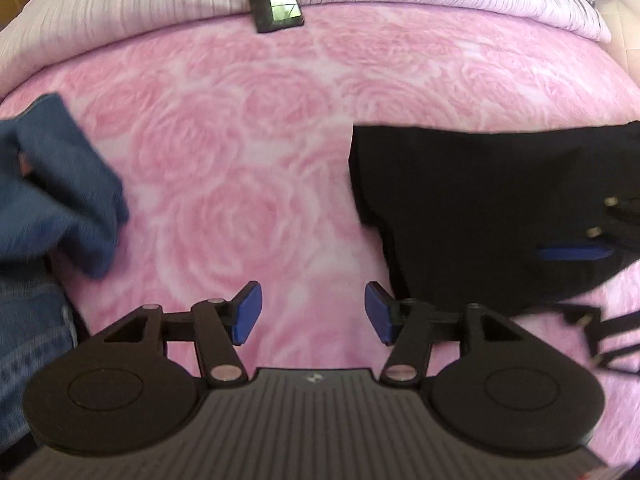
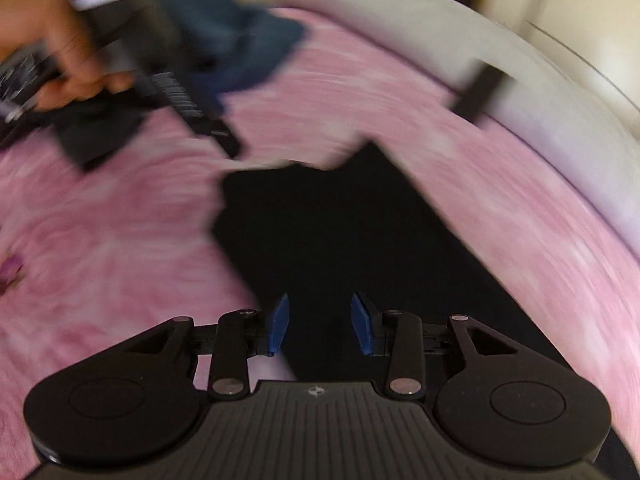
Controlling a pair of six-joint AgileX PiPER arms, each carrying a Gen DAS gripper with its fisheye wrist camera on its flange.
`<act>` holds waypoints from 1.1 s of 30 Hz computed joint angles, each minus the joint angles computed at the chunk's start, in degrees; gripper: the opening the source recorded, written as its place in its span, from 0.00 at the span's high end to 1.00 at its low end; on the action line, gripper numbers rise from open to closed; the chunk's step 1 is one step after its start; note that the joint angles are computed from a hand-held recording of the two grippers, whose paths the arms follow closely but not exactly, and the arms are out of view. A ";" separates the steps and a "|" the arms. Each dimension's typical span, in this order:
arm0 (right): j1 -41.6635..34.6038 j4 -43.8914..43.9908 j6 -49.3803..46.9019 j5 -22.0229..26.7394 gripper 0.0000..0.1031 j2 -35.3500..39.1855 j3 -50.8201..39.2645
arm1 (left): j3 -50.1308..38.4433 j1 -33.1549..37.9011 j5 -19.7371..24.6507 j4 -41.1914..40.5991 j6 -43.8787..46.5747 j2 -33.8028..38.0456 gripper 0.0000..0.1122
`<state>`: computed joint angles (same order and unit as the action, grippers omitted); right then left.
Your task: Fold clothes
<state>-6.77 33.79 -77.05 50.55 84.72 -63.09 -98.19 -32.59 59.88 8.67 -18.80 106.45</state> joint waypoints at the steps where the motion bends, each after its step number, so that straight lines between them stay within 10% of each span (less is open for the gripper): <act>1: 2.33 0.15 -1.08 -2.15 0.63 -0.37 1.60 | 2.45 -0.34 -1.16 0.20 -0.24 -1.42 0.53; 3: 6.20 -1.22 -2.87 -6.28 0.66 0.45 2.93 | 7.33 -0.65 -4.69 -0.88 1.27 -4.10 0.52; 6: 5.56 -1.16 -2.42 -3.91 1.00 3.06 -0.85 | 11.96 -1.22 -9.25 -3.46 5.94 -6.41 0.52; 16: -2.84 0.66 9.37 4.35 1.00 9.02 -15.16 | 10.32 2.86 -12.55 -26.65 21.29 0.01 0.51; 21: -3.35 2.49 6.64 5.03 1.00 8.12 -13.74 | 7.88 5.60 -8.24 -32.25 20.32 1.58 0.95; 24: -3.36 3.28 2.02 5.26 1.00 5.85 -10.53 | 10.19 8.29 -7.42 -35.79 21.02 -1.56 0.99; 33: 3.98 0.63 -13.76 -5.02 0.88 0.93 3.46 | 11.32 9.24 -5.61 -33.74 20.29 -2.55 1.00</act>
